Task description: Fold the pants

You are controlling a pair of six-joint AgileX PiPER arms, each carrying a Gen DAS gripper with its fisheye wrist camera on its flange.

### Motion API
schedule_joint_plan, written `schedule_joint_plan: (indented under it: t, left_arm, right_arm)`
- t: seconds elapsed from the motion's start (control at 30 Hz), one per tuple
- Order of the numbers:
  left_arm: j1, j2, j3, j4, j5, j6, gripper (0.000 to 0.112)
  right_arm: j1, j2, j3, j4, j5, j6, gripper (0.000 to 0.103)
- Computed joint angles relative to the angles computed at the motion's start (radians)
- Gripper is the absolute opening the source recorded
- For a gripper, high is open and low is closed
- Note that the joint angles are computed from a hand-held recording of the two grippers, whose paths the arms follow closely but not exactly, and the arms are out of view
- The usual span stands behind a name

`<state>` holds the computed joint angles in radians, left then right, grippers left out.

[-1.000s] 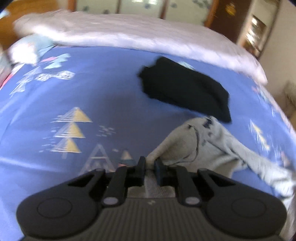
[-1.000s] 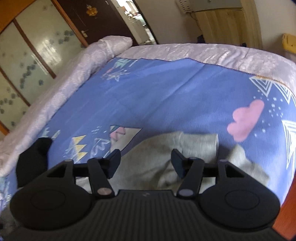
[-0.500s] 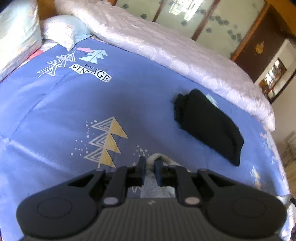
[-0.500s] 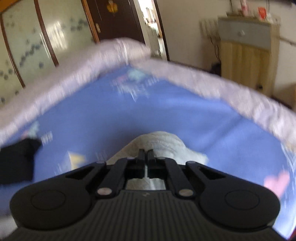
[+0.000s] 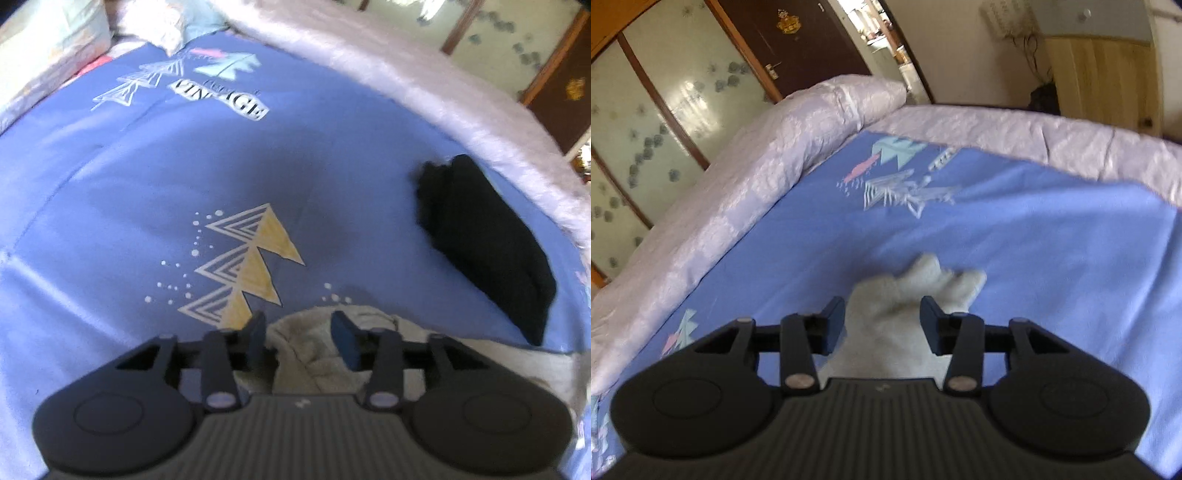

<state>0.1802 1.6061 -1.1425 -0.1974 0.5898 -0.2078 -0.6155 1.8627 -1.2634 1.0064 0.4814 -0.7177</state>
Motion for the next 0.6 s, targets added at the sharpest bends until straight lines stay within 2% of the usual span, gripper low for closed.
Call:
schedule_joint_plan:
  t: [0.17, 0.3, 0.37, 0.43, 0.5, 0.57, 0.6]
  left_arm:
    - [0.013, -0.231, 0.197, 0.071, -0.033, 0.031, 0.043]
    - [0.000, -0.394, 0.278, 0.039, 0.022, 0.109, 0.044]
    - [-0.038, -0.425, 0.287, -0.012, 0.044, 0.165, 0.044]
    - [-0.146, -0.425, 0.278, -0.011, 0.049, 0.170, 0.045]
    - [-0.296, -0.394, 0.261, 0.036, 0.018, 0.132, 0.045]
    - [-0.429, -0.334, 0.231, 0.073, -0.015, 0.102, 0.049]
    - [-0.494, -0.298, 0.218, 0.083, -0.041, 0.098, 0.055]
  right_arm:
    - [-0.149, -0.102, 0.120, 0.069, 0.142, -0.156, 0.048]
    - [-0.369, -0.238, 0.239, 0.116, 0.320, -0.328, 0.048]
    - [-0.453, -0.274, 0.263, 0.099, 0.364, -0.387, 0.048]
    - [-0.541, -0.295, 0.271, 0.052, 0.403, -0.432, 0.048]
    - [-0.627, -0.325, 0.297, 0.013, 0.433, -0.481, 0.049]
    - [-0.703, -0.332, 0.309, -0.016, 0.474, -0.524, 0.053]
    - [-0.734, -0.336, 0.320, -0.027, 0.490, -0.550, 0.054]
